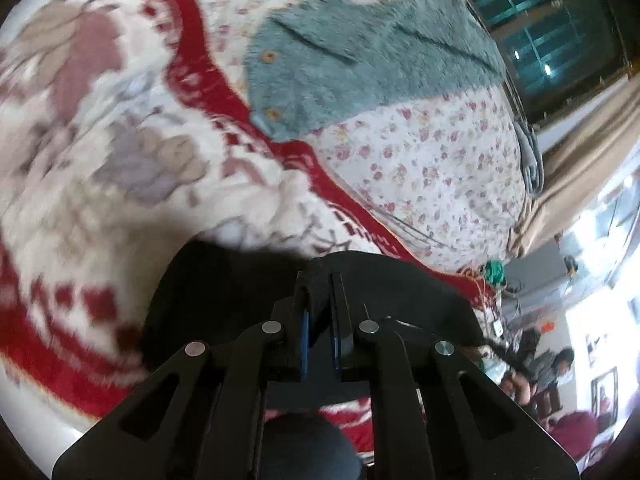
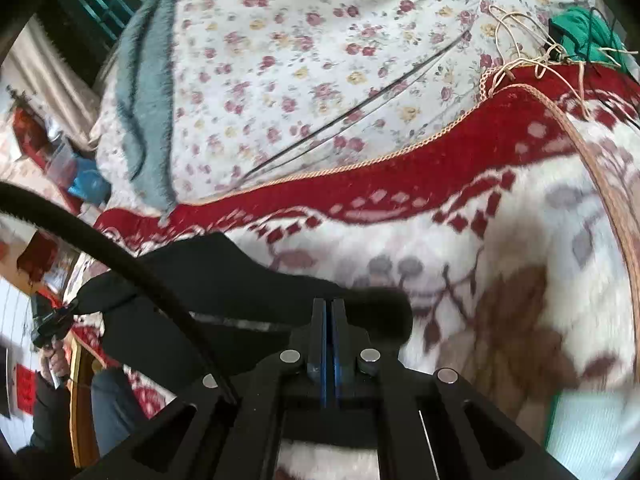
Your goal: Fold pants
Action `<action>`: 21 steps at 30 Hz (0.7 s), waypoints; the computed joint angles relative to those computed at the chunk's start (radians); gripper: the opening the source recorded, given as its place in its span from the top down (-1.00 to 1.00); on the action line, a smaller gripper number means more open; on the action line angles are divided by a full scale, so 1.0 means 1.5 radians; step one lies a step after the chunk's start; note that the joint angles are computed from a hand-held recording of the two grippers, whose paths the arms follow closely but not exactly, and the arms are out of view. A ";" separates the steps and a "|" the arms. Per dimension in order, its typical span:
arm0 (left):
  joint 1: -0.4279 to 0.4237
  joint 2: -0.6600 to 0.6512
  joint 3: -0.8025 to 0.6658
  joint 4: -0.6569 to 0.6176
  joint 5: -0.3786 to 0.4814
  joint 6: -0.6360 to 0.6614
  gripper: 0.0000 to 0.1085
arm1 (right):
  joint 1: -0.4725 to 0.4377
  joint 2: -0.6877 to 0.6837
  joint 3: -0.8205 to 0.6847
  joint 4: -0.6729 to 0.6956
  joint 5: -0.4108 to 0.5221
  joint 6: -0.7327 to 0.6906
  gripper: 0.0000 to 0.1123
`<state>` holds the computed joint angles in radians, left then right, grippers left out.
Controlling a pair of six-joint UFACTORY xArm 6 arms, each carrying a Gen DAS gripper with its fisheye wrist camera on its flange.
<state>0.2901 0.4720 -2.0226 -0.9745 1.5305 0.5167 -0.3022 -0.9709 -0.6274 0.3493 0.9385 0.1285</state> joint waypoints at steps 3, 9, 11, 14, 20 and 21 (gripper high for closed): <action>0.033 -0.012 0.067 -0.026 -0.005 -0.005 0.88 | 0.005 -0.076 0.039 -0.012 0.033 0.001 0.97; 0.058 0.031 0.112 -0.064 0.001 -0.070 0.88 | 0.023 -0.158 0.114 -0.048 0.105 0.015 0.97; 0.056 0.019 0.126 -0.072 -0.013 -0.052 0.88 | 0.033 -0.159 0.128 -0.063 0.112 0.027 0.97; 0.054 0.015 0.122 -0.079 -0.026 -0.040 0.88 | 0.026 -0.157 0.142 -0.063 0.112 0.031 0.97; 0.058 -0.006 0.162 -0.099 -0.045 0.018 0.87 | 0.035 -0.154 0.149 -0.085 0.104 0.046 0.97; 0.065 -0.003 0.160 -0.102 -0.026 0.018 0.87 | 0.032 -0.153 0.150 -0.096 0.106 0.055 0.97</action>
